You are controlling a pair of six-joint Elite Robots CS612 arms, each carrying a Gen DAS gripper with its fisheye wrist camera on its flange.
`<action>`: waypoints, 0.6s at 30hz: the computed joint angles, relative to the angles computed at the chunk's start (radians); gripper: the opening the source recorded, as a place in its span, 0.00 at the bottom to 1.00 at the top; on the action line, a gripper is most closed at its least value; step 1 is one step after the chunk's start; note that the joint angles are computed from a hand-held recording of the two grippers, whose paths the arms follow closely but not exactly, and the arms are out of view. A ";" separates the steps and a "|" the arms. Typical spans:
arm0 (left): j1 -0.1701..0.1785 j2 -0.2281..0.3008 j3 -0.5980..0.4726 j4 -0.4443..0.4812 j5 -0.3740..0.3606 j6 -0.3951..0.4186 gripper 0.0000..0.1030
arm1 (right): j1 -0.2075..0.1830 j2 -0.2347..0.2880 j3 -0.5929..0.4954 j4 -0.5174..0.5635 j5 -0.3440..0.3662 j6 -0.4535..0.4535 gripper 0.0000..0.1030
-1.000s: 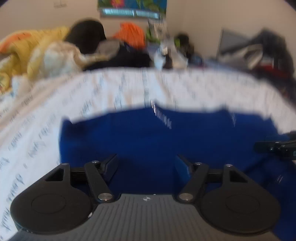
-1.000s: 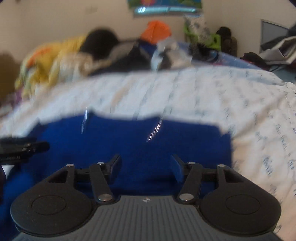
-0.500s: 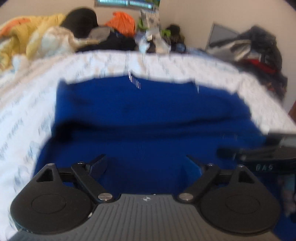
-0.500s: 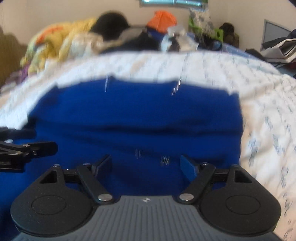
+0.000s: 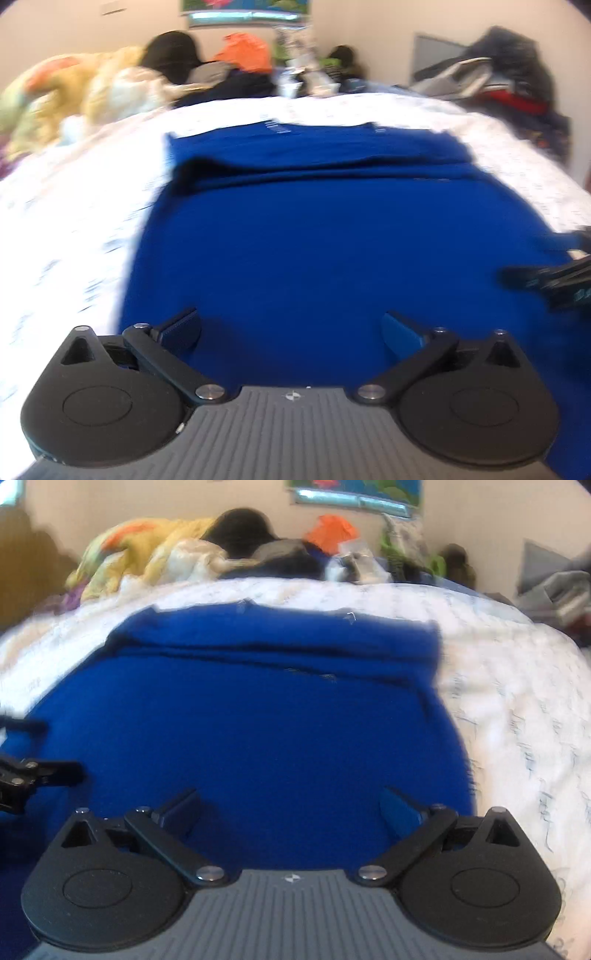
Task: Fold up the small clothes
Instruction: 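Grasp the sweater hem with both grippers and lift it toward the collar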
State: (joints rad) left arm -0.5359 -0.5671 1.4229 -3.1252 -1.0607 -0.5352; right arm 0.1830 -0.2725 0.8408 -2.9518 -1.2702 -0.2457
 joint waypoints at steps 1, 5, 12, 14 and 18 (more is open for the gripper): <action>0.000 -0.018 0.033 -0.013 -0.007 -0.031 0.96 | -0.006 -0.019 0.020 0.024 -0.020 0.016 1.00; 0.012 -0.097 0.197 -0.122 -0.112 -0.240 0.99 | -0.087 -0.114 0.168 0.075 0.260 0.188 1.00; 0.085 -0.072 0.338 -0.603 -0.551 -0.566 1.00 | -0.194 -0.158 0.271 0.234 0.577 0.410 1.00; 0.105 -0.043 0.332 -0.688 -0.655 -0.599 1.00 | -0.204 -0.159 0.266 0.365 0.677 0.351 1.00; 0.109 -0.052 0.352 -0.678 -0.707 -0.595 0.96 | -0.199 -0.194 0.303 0.553 0.727 0.157 1.00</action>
